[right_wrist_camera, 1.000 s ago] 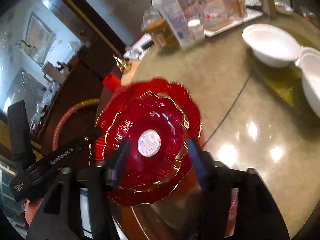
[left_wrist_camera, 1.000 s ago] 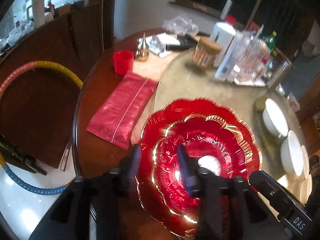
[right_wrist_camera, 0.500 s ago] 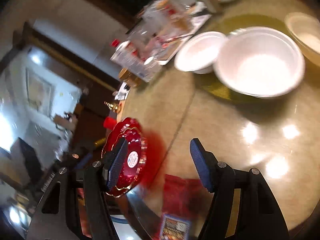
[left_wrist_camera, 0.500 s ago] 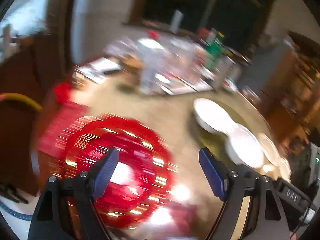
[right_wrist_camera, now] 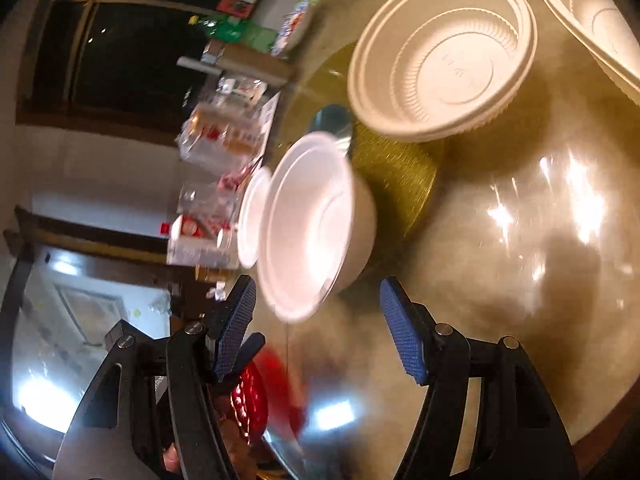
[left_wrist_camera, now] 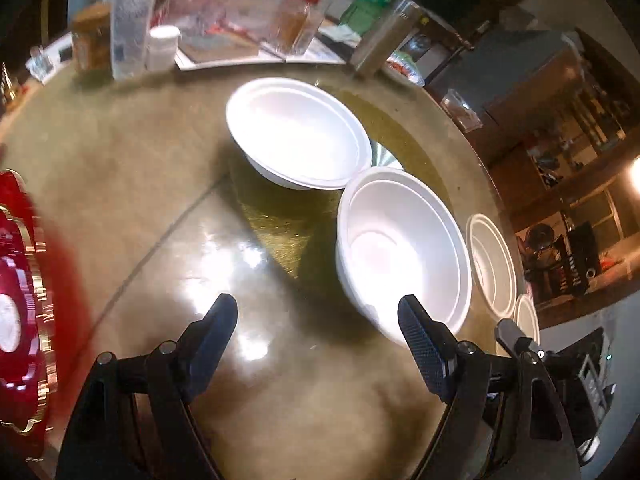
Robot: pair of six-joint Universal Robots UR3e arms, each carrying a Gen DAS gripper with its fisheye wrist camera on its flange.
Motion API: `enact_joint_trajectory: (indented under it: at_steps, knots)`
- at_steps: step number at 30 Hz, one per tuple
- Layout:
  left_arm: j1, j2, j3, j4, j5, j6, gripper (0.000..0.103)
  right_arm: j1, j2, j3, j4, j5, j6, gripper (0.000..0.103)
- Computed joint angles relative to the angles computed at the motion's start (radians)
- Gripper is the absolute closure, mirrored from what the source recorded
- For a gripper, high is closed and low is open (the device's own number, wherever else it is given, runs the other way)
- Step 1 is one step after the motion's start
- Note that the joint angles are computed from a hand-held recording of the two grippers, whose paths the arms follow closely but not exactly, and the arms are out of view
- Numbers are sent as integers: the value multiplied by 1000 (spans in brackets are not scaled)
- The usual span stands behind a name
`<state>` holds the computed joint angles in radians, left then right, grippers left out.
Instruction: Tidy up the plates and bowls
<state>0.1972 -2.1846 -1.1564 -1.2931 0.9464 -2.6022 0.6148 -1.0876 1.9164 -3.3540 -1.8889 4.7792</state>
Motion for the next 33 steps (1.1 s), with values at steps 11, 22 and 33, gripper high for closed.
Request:
enact_joint_trajectory:
  at_steps: [11, 22, 33]
  knots:
    - [-72, -37, -10, 123, 48, -116, 20, -101, 2, -42, 125, 68, -65, 38]
    - [-141, -65, -21, 237, 176, -120, 77, -93, 6, -184, 429, 48, -161, 90]
    - [-118, 17, -140, 314, 187, -53, 94, -27, -9, -251, 547, -29, -150, 95]
